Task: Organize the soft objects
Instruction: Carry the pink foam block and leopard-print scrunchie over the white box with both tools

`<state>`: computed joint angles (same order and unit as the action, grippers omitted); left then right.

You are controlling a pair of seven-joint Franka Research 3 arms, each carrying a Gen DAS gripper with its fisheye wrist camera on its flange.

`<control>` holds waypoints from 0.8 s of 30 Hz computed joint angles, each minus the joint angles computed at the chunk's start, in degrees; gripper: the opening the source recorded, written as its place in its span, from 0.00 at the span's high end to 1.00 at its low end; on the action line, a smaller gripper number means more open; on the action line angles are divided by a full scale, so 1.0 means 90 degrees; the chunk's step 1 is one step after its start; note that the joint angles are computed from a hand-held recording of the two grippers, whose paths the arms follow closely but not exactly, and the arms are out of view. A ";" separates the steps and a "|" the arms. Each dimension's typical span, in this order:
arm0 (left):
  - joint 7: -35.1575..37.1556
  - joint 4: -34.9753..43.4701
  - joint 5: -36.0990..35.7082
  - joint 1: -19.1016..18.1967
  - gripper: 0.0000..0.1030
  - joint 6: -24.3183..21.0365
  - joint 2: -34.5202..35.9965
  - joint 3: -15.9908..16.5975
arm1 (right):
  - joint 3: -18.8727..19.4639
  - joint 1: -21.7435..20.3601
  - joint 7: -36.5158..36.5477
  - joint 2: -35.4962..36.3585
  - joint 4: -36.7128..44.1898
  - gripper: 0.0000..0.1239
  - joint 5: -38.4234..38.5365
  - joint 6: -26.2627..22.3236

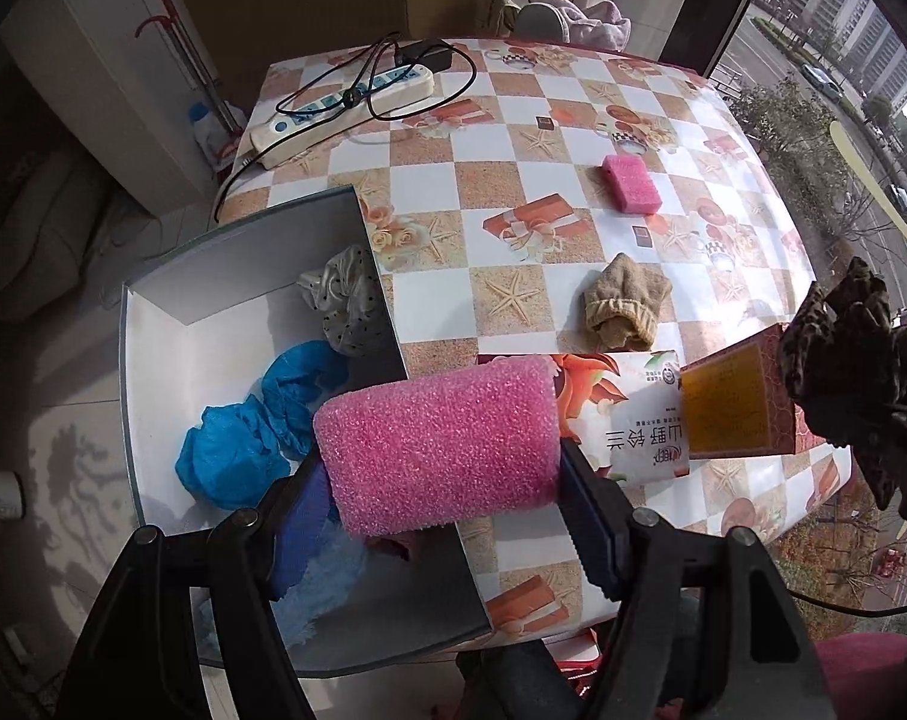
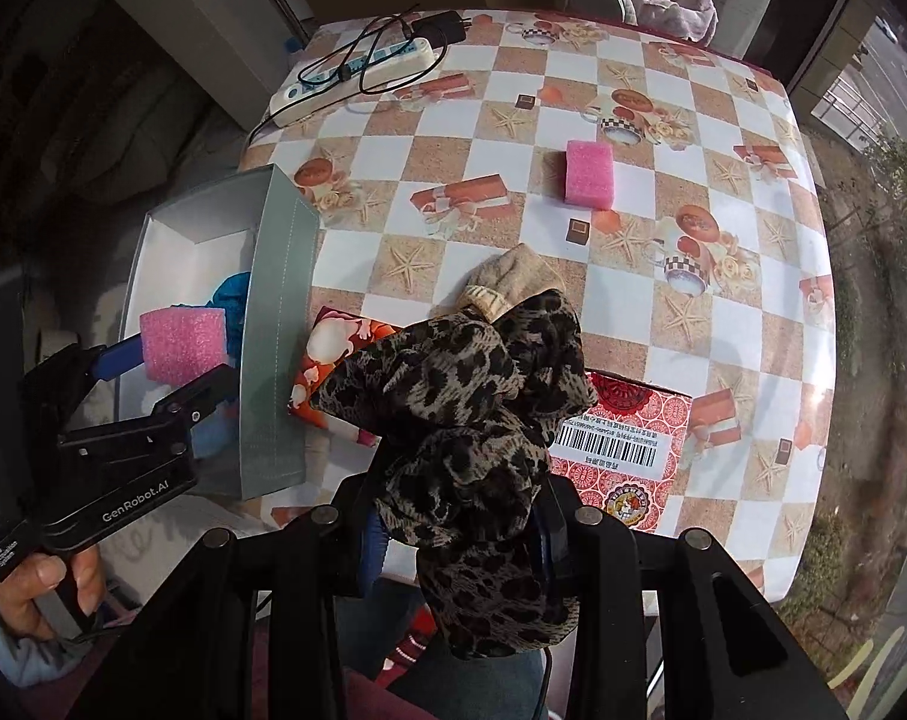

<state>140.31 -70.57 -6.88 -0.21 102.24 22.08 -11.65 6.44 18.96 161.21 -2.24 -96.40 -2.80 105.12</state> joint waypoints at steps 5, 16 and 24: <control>-0.0329 0.0446 0.0056 0.0069 0.28 -0.0076 0.0296 0.0086 | -0.0044 0.0057 -0.0476 0.0508 0.0606 0.69 0.0029 -0.0069; -0.0836 0.1351 0.0223 0.0232 0.28 -0.0311 0.0898 0.0126 | -0.0258 0.0272 -0.1321 0.1559 0.1976 0.69 0.0132 -0.0388; -0.1094 0.2013 0.0340 0.0279 0.28 -0.0552 0.1337 0.0135 | -0.0397 0.0387 -0.1750 0.2242 0.2928 0.69 0.0247 -0.0686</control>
<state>130.46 -52.45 -3.81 2.30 97.27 34.11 -10.43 2.87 22.45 145.46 17.93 -70.04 -0.58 98.95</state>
